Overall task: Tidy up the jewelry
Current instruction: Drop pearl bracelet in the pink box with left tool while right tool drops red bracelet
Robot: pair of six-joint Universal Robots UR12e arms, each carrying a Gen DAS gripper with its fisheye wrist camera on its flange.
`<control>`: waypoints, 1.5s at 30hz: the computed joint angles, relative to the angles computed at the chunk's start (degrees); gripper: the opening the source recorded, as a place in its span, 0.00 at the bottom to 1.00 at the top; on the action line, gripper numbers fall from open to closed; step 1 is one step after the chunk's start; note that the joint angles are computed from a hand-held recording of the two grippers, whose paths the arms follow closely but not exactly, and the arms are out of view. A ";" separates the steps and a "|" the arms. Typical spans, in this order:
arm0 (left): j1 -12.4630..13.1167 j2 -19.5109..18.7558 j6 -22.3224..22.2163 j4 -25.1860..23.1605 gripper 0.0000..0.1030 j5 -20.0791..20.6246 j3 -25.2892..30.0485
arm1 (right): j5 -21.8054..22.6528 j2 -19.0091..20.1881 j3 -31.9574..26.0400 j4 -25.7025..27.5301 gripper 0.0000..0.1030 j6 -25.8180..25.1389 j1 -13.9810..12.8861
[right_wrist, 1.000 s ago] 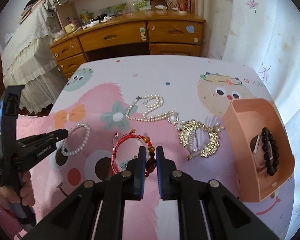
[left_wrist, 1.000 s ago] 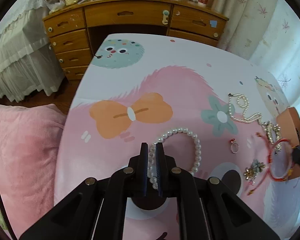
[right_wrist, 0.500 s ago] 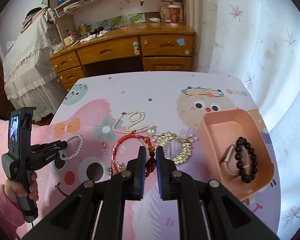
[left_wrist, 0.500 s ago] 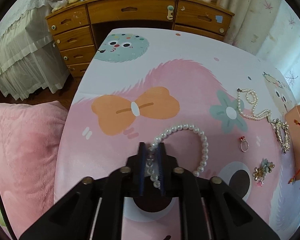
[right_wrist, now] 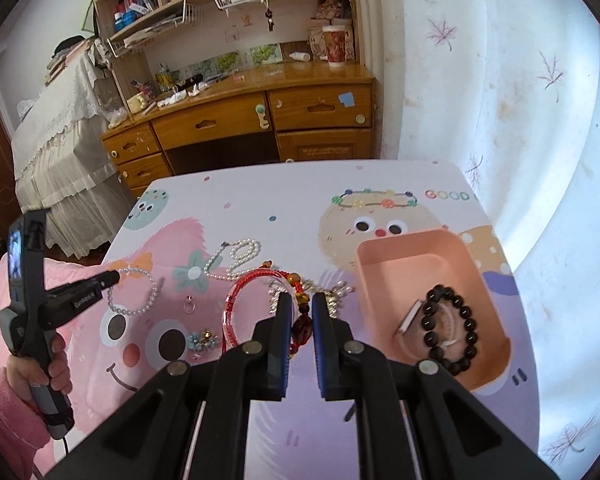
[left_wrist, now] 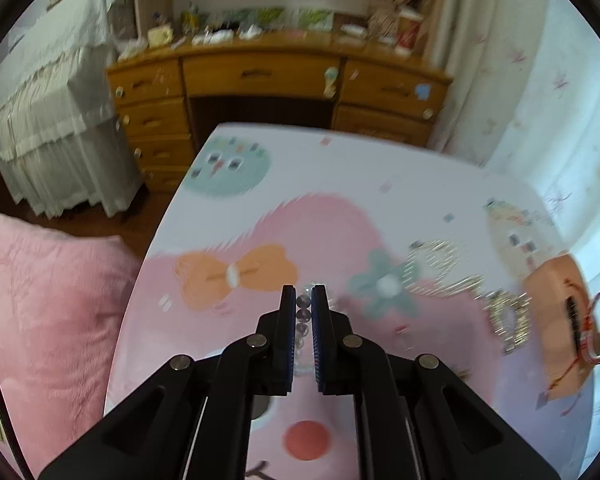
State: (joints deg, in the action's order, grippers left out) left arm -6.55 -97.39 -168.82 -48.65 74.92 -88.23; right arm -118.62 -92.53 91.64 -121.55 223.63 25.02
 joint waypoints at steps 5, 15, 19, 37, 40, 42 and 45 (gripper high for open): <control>-1.59 1.12 -1.55 3.33 0.05 -1.99 0.86 | -1.10 -1.80 1.79 -2.75 0.09 -3.17 -0.29; -5.71 2.07 -0.86 6.26 0.05 -5.41 3.23 | -5.11 -5.67 5.54 -4.95 0.09 -7.13 -0.78; -7.85 1.56 0.22 4.95 0.05 -7.90 4.56 | -6.67 -7.08 6.76 -4.37 0.09 -7.96 -1.12; -14.29 -0.87 4.37 -3.26 0.05 -19.67 6.60 | -9.08 -11.16 10.80 -2.81 0.09 -9.39 -2.48; -14.89 -1.31 4.66 -6.04 0.13 -18.02 7.48 | -7.84 -11.67 11.56 -4.33 0.10 -9.20 -2.99; -15.15 -1.52 5.54 -7.80 0.30 -16.95 8.02 | -5.45 -11.48 10.65 -1.04 0.16 -8.08 -3.82; -15.02 -1.47 5.54 -8.58 0.57 -16.66 8.11 | -2.27 -11.19 10.07 1.88 0.38 -7.24 -4.55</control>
